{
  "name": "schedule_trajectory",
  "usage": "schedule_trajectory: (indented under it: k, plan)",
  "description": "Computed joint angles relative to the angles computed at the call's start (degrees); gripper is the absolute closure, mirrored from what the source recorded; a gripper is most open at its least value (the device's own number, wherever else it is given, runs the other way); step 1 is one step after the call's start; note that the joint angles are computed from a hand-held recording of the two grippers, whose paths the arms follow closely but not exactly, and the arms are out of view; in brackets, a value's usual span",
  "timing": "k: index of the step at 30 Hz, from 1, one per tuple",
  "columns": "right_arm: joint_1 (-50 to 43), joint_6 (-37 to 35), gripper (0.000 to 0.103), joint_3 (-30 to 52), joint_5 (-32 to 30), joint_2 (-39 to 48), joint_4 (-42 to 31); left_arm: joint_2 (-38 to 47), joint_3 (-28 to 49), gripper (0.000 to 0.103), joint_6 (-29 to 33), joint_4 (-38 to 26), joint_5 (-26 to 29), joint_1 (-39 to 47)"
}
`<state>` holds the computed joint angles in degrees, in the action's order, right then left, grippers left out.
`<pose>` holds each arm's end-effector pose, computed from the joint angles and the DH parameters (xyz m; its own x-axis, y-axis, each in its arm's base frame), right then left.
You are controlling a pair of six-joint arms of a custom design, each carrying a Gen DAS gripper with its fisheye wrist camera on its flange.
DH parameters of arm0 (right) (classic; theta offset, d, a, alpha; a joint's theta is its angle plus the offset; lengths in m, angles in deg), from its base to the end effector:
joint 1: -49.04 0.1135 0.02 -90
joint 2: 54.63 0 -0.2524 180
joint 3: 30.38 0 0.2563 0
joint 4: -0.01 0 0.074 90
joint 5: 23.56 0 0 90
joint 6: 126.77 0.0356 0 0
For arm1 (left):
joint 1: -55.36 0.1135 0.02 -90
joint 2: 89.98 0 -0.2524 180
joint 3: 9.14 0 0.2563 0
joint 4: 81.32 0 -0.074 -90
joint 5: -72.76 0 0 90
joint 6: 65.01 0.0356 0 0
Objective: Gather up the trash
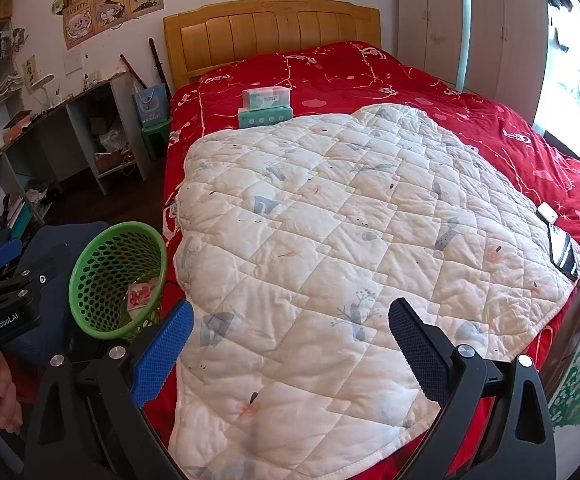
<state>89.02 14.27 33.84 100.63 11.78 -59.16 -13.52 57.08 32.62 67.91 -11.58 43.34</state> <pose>0.1850 0.1290 0.2442 -0.6756 0.2729 -0.6849 0.3185 0.9458 0.0626 0.2885 -0.0650 0.2415 -0.5989 0.2626 -0.7565 0.3628 0.9312 0.0360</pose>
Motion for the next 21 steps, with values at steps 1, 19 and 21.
schedule_trajectory:
  k: [1,19,21]
  plan:
    - [-0.13,-0.13,0.008,-0.03,-0.09,-0.18,-0.07,0.00,0.00,0.005,-0.02,0.00,-0.05,-0.04]
    - [-0.39,0.10,0.008,-1.25,-0.48,-0.83,0.45,0.31,-0.01,0.005,0.15,0.13,-0.06,-0.25]
    - [-0.38,0.08,0.008,-1.29,-0.46,-0.88,0.45,0.42,-0.02,0.005,-0.01,0.18,-0.16,-0.36]
